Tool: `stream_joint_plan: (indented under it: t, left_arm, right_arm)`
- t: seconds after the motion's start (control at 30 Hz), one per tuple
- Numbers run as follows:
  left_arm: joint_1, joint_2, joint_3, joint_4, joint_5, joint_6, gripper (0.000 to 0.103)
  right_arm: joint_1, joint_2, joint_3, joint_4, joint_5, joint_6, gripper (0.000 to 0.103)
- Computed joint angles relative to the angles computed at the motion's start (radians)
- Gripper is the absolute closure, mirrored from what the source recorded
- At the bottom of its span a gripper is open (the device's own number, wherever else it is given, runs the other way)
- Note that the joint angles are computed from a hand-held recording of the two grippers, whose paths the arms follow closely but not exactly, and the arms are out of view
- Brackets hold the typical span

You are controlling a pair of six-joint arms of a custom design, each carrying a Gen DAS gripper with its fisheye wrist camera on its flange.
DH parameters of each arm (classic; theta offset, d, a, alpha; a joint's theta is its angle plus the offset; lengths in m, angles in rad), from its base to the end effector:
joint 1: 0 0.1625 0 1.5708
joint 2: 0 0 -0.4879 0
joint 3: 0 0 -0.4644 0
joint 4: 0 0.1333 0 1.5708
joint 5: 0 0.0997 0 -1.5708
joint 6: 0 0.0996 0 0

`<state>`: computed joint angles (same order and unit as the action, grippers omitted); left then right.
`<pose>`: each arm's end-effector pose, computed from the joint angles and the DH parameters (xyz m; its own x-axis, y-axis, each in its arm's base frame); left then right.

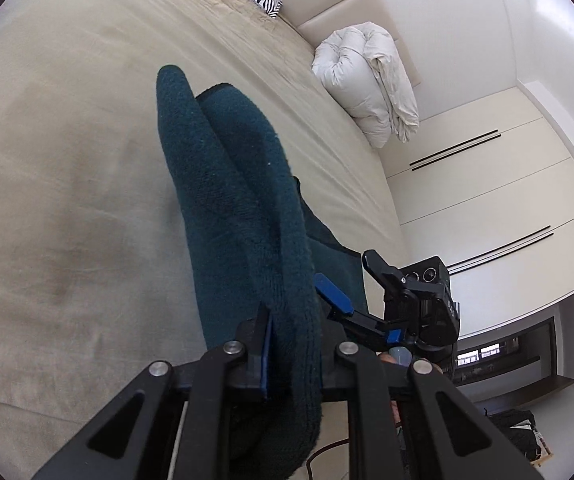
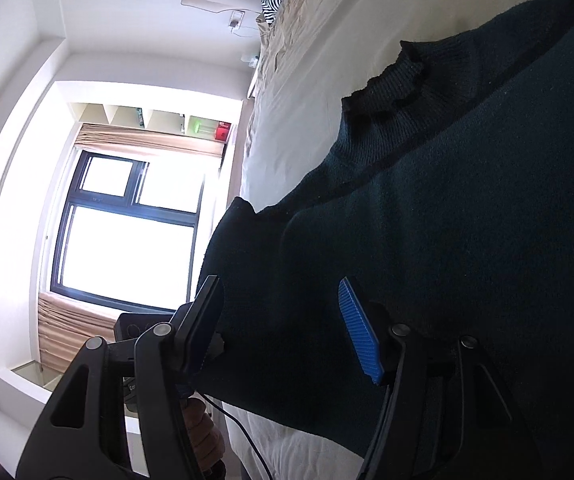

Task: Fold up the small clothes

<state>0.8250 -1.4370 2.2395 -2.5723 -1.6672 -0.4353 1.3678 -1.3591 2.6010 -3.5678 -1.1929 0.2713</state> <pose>-0.2519 -0.4550 0.2346 -0.9317 0.3215 0.1689 0.3003 0.9436 -0.1395 0.0882 -0.4149 0.2009 -0.8868 0.1330 -0.4425 0.3991 0.7033 -0.5883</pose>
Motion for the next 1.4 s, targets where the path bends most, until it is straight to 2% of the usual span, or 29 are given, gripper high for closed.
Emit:
stream_joint_plan:
  t: [0.07, 0.17, 0.27, 0.4, 0.43, 0.47, 0.5, 0.53, 0.57, 0.6, 0.63, 0.73, 0.8, 0.9, 1.0, 1.07, 1.13, 1.27, 1.33, 1.4]
  left_arm:
    - [-0.037, 0.04, -0.011, -0.017, -0.009, 0.008, 0.086]
    - [-0.086, 0.114, -0.022, -0.048, -0.031, 0.009, 0.086]
    - [-0.129, 0.203, -0.025, -0.094, -0.053, 0.011, 0.086]
    - [-0.178, 0.32, -0.027, -0.152, -0.049, 0.023, 0.083]
    - [-0.182, 0.343, -0.027, -0.164, -0.058, 0.022, 0.08]
    - [-0.184, 0.362, -0.026, -0.175, -0.061, 0.019, 0.077]
    - [-0.186, 0.372, -0.022, -0.186, -0.06, 0.015, 0.07]
    - [-0.187, 0.374, -0.015, -0.203, -0.067, 0.011, 0.058]
    - [-0.184, 0.373, -0.008, -0.225, -0.094, 0.011, 0.052]
    - [-0.179, 0.363, 0.0, -0.235, -0.121, 0.015, 0.042]
    - [-0.179, 0.347, 0.008, -0.237, -0.136, 0.021, 0.037]
    - [-0.192, 0.285, 0.033, -0.244, -0.115, 0.053, 0.035]
    - [-0.191, 0.243, 0.047, -0.24, -0.083, 0.051, 0.035]
    - [-0.173, 0.197, 0.07, -0.252, -0.058, 0.043, 0.035]
    - [-0.167, 0.185, 0.081, -0.241, -0.038, 0.041, 0.035]
    - [-0.166, 0.185, 0.091, -0.238, -0.047, 0.045, 0.035]
    - [-0.179, 0.181, 0.105, -0.238, -0.039, 0.054, 0.035]
    - [-0.175, 0.191, 0.128, -0.258, -0.041, 0.065, 0.035]
    - [-0.174, 0.193, 0.132, -0.263, -0.04, 0.067, 0.035]
    - [-0.173, 0.195, 0.132, -0.266, -0.04, 0.07, 0.035]
  right_arm:
    - [-0.059, -0.045, 0.018, 0.013, 0.077, 0.008, 0.034]
    - [-0.171, -0.114, 0.048, 0.051, 0.196, 0.004, 0.033]
    - [-0.255, -0.193, 0.066, 0.106, 0.268, 0.006, 0.031]
    - [-0.37, -0.288, 0.095, 0.189, 0.372, -0.043, 0.03]
    - [-0.397, -0.311, 0.101, 0.206, 0.391, -0.049, 0.025]
    - [-0.413, -0.336, 0.106, 0.223, 0.377, -0.045, 0.018]
    - [-0.421, -0.351, 0.108, 0.23, 0.35, -0.037, 0.018]
    - [-0.433, -0.366, 0.107, 0.263, 0.345, -0.048, 0.018]
    - [-0.446, -0.379, 0.105, 0.297, 0.354, -0.067, 0.019]
    - [-0.45, -0.386, 0.102, 0.317, 0.356, -0.081, 0.019]
    - [-0.448, -0.393, 0.097, 0.334, 0.348, -0.094, 0.019]
    - [-0.395, -0.397, 0.067, 0.388, 0.253, -0.118, 0.02]
    - [-0.331, -0.398, 0.056, 0.419, 0.148, -0.133, 0.021]
    - [-0.216, -0.374, 0.006, 0.478, -0.05, -0.149, 0.032]
    - [-0.149, -0.356, -0.025, 0.519, -0.184, -0.144, 0.044]
    - [-0.136, -0.362, -0.036, 0.549, -0.216, -0.138, 0.05]
    - [-0.126, -0.357, -0.035, 0.56, -0.224, -0.14, 0.051]
    - [-0.155, -0.392, -0.01, 0.638, -0.16, -0.179, 0.049]
    - [-0.142, -0.387, -0.007, 0.631, -0.183, -0.188, 0.049]
    - [-0.103, -0.367, -0.011, 0.612, -0.242, -0.194, 0.051]
